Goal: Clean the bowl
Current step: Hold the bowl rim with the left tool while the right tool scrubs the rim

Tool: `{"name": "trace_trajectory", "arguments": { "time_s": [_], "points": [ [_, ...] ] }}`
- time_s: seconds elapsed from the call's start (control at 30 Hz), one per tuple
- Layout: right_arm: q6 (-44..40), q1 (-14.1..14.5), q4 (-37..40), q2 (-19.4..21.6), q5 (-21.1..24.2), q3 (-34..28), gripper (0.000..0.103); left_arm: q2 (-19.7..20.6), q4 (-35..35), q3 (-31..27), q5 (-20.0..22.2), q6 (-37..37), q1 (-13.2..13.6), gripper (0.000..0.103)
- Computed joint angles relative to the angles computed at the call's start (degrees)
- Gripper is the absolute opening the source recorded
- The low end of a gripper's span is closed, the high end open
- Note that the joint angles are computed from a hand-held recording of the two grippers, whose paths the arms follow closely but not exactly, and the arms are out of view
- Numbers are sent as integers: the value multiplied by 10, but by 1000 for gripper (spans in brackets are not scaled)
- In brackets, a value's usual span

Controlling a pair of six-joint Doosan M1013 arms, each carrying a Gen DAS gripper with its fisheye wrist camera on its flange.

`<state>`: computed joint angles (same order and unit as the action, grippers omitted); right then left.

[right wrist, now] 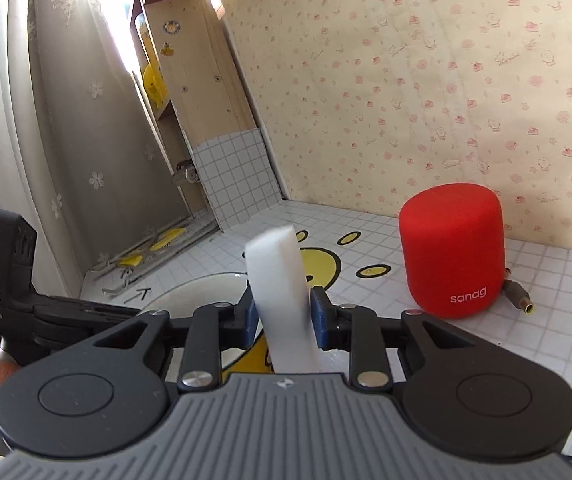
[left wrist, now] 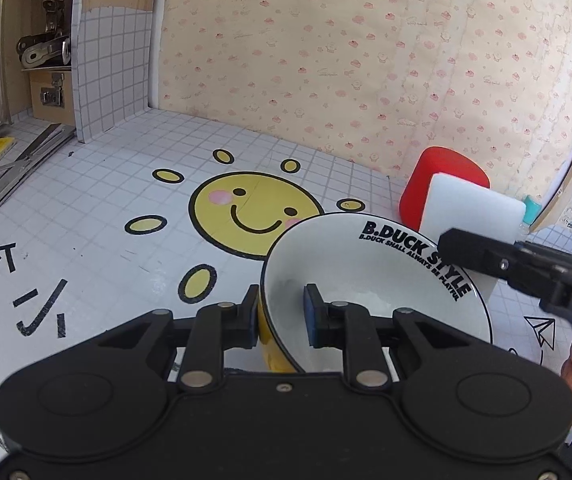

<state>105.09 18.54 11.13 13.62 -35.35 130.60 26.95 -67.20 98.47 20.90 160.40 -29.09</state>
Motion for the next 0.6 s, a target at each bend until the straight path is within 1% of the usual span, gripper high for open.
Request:
{"name": "trace_trajectory", "arguments": {
  "time_s": [0.13, 0.23, 0.27, 0.37, 0.43, 0.5, 0.53, 0.6],
  "points": [
    [-9, -3, 4, 14, 20, -24, 30, -2, -10, 5, -7, 12, -2, 23],
    [-5, -4, 4, 22, 13, -33, 30, -2, -11, 6, -10, 17, -3, 23],
    [4, -5, -1, 24, 7, -34, 30, -2, -7, 5, -9, 14, -3, 23],
    [-23, 1, 25, 21, 20, -33, 30, 0, 4, -1, 7, 9, 1, 24],
    [-13, 0, 19, 15, 25, -25, 30, 2, 1, -4, 11, 18, 3, 27],
    [9, -3, 6, 13, 25, -19, 30, 2, -22, -6, 4, 62, 2, 34],
    [9, -3, 7, 13, 25, -17, 30, 3, -30, -8, 5, 82, 2, 36],
    [-1, 0, 20, 14, 24, -18, 30, 5, -37, -12, 8, 96, 2, 42]
  ]
}}
